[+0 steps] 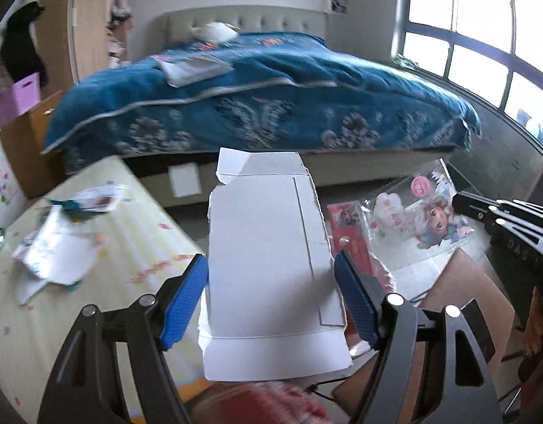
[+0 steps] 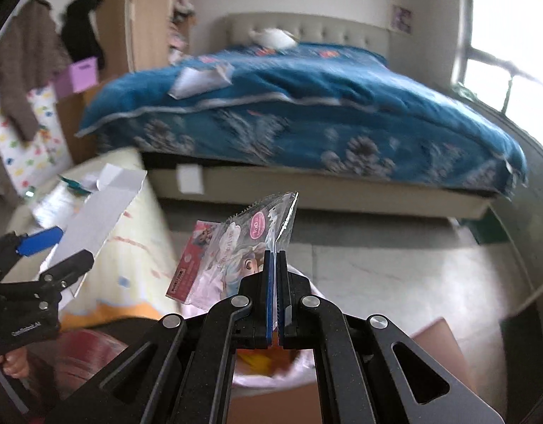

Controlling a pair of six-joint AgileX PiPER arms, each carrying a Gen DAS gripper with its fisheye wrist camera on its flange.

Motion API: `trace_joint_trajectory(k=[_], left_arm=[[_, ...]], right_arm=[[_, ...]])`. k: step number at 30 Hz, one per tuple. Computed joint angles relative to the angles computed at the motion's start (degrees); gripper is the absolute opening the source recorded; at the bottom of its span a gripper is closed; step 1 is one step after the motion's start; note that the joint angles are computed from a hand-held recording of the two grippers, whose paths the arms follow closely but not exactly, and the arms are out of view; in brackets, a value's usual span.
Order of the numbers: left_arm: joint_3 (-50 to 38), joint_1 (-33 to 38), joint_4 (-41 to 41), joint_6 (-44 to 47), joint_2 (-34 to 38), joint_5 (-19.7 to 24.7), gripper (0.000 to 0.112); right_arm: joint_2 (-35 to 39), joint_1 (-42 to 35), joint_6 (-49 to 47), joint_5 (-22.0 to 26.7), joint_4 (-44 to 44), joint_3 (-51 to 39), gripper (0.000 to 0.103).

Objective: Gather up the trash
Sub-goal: 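Move both items over the bin and open both tools to drop them, then bring both open tools back over the table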

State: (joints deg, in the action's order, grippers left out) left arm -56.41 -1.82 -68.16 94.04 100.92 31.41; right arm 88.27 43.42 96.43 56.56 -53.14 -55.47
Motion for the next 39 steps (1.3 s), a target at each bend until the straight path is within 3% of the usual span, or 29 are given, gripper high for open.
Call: trace_joint_trajectory(k=[4, 9, 11, 12, 14, 15, 21, 30, 39], left_arm=[[-1.7, -5.4, 1.3, -2.5, 4.5, -3.6, 0.072], [-5.4, -8.0, 4.0, -6.9, 9.1, -4.5, 0.073], [-6.9, -8.5, 4.9, -9.0, 10.6, -4.4, 0.074], [-7.3, -8.5, 5.5, -10.1, 10.9, -4.2, 0.081], [-7.7, -8.1, 5.1, -10.0, 11.1, -3.6, 0.083], [-7.4, -8.1, 4.7, -9.3, 10.8, -3.9, 0.083], [-3.7, -6.2, 0.0, -1.3, 7.0, -5.7, 0.083], [-0.6, 5.3, -4.0, 5.2, 0.2, -2.4, 0.085], [-7.0, 23.1, -2.1, 4.2, 0.8, 0.5, 0.086]], right_arm=[[-0.9, -4.5, -1.4, -3.5, 0.9, 5.3, 0.001], [1.3, -9.1, -1.8, -9.6, 0.8, 8.4, 0.002], [2.8, -11.5, -2.2, -13.1, 0.8, 8.8, 0.007], [3.2, -12.6, -1.5, -15.5, 0.2, 9.4, 0.009], [3.9, -12.7, -0.4, -16.6, -0.4, 9.2, 0.031], [4.2, -12.7, 0.0, -16.7, -0.6, 9.1, 0.033], [2.3, -11.3, 2.8, -16.5, -0.9, 10.2, 0.034], [-0.6, -5.3, 4.9, -14.0, -1.0, 7.2, 0.035], [7.0, 0.4, -3.8, -12.2, 1.8, -8.1, 0.042]])
